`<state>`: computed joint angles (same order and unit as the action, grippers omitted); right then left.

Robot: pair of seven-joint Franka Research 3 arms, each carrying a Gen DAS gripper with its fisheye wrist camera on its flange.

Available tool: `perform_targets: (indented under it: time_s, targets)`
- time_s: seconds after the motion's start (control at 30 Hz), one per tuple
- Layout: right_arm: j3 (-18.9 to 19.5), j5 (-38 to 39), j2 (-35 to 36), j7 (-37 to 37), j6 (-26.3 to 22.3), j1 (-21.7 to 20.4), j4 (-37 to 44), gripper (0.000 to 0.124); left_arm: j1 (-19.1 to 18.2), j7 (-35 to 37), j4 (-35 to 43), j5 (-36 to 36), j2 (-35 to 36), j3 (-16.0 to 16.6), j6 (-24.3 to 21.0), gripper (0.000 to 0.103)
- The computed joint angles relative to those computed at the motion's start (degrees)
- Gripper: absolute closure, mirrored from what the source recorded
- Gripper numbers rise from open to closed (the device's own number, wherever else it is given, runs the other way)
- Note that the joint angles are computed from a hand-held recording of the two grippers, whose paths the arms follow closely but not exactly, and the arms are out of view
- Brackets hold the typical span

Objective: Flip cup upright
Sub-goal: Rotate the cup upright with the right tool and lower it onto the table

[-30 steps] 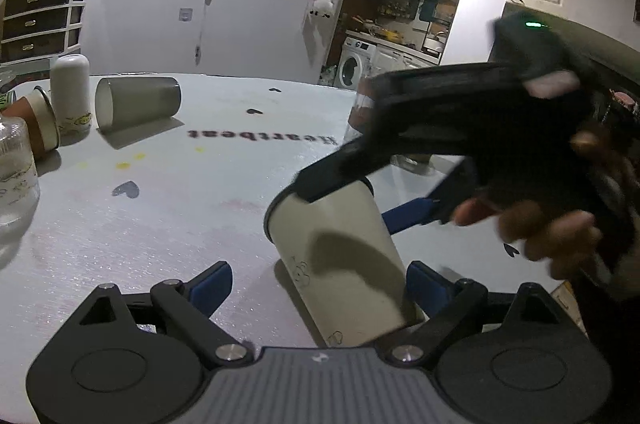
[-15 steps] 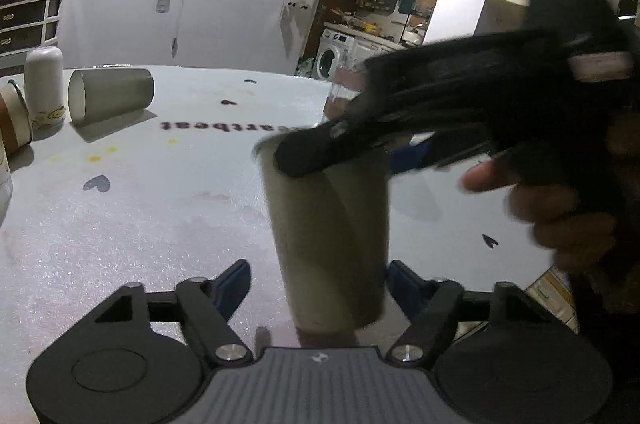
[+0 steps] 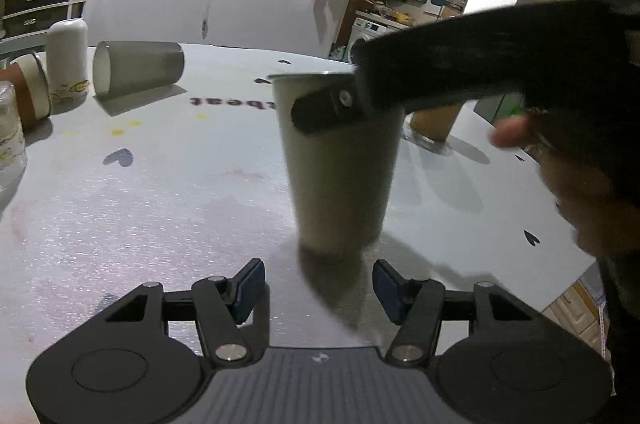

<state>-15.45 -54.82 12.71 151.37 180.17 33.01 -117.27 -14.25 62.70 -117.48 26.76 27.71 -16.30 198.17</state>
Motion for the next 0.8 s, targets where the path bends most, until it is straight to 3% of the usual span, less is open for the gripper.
perform_targets:
  time_s: [0.07,0.33,0.5,0.8]
  targets:
    - [-3.1,-4.1,2.4,4.5,-1.6,2.2,3.5,0.049,-1.0,0.2,-0.5,-1.1,-0.4,1.3,0.8,0.043]
    - [-6.9,-5.9,12.2,8.1,-2.8,1.1,16.1,0.049,-5.0,2.6,-1.7,-6.3,-0.9,6.1,2.8,0.043]
    - [-6.6,1.3,17.5,2.0,0.3,-2.6,22.3,0.049,-7.2,5.0,-1.2,-10.0,-0.5,8.3,3.3,0.043]
    - [-5.1,11.8,24.9,-6.9,0.8,-7.3,33.0,0.049,-7.4,6.5,1.2,-12.3,1.1,8.6,3.0,0.043]
